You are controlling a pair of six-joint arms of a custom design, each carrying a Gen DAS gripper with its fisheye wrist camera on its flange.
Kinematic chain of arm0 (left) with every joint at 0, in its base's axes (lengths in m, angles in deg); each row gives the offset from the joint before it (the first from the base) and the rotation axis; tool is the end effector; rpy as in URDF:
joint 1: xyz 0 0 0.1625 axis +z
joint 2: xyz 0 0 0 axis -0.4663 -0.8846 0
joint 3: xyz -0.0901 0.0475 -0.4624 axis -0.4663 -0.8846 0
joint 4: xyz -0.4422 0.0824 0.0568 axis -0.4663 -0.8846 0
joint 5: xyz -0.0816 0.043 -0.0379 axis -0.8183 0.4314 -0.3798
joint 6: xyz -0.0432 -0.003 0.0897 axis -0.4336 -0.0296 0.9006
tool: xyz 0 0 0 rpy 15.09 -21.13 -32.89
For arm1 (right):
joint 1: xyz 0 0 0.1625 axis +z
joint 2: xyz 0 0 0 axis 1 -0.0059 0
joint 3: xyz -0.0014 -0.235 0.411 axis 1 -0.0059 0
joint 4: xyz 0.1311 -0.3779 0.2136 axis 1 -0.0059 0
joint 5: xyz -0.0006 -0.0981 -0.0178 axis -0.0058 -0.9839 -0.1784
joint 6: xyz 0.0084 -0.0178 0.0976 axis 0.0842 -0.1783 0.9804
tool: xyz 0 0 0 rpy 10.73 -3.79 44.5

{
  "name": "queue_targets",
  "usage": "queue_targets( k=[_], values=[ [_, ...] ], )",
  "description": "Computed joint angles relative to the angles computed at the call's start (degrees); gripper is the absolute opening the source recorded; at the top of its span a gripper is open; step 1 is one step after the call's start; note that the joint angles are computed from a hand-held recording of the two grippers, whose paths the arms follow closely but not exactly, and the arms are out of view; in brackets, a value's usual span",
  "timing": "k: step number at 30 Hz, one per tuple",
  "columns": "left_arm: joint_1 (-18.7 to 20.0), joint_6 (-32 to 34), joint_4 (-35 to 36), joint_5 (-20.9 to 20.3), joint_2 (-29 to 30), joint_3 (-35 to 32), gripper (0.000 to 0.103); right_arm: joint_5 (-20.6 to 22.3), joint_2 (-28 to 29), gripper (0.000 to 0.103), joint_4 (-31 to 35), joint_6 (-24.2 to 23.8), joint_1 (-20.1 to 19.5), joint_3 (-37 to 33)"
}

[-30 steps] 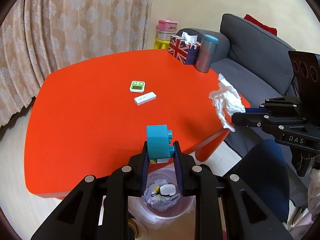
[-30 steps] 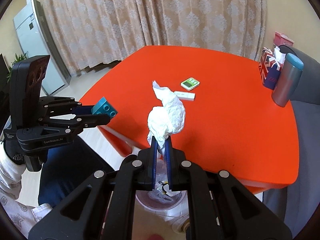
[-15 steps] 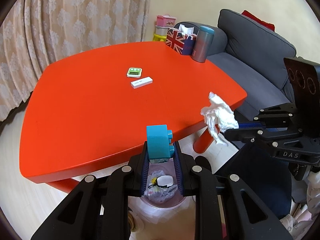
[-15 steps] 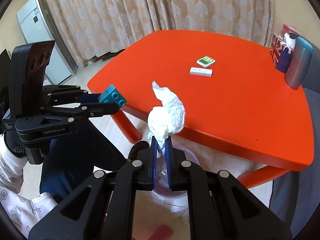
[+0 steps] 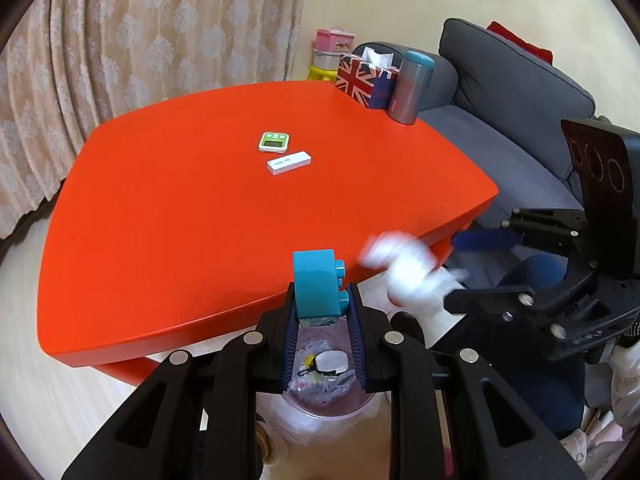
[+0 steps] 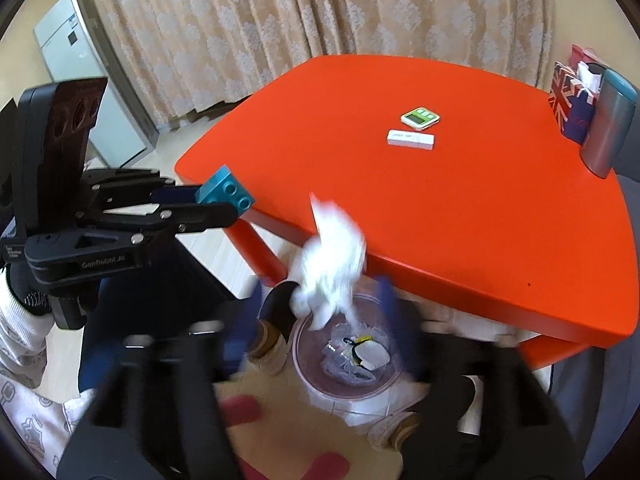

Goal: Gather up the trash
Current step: 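Release the blue Lego block into the bin with the left tool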

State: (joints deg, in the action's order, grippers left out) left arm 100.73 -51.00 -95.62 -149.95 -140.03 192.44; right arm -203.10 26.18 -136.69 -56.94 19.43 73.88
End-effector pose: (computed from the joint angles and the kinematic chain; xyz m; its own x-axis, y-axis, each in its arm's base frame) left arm -0.0367 -0.6720 0.2230 -0.6287 0.6518 -0.4242 0.7573 0.6372 -0.1433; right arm 0.2993 -0.6002 -0.0155 -0.8204 -0.2686 0.5048 -0.4770 0.8083 -0.3452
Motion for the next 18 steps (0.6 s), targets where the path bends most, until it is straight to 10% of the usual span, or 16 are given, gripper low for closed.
queue_targets(
  k=[6,18],
  values=[
    [0.0,0.0,0.2,0.0,0.1,0.0,0.023,-0.8,-0.1,0.090,-1.8,0.6,0.0,0.1],
    [0.0,0.5,2.0,-0.6,0.4,-0.1,0.023,-1.9,-0.7,0.093,-3.7,1.2,0.2,1.2]
  ],
)
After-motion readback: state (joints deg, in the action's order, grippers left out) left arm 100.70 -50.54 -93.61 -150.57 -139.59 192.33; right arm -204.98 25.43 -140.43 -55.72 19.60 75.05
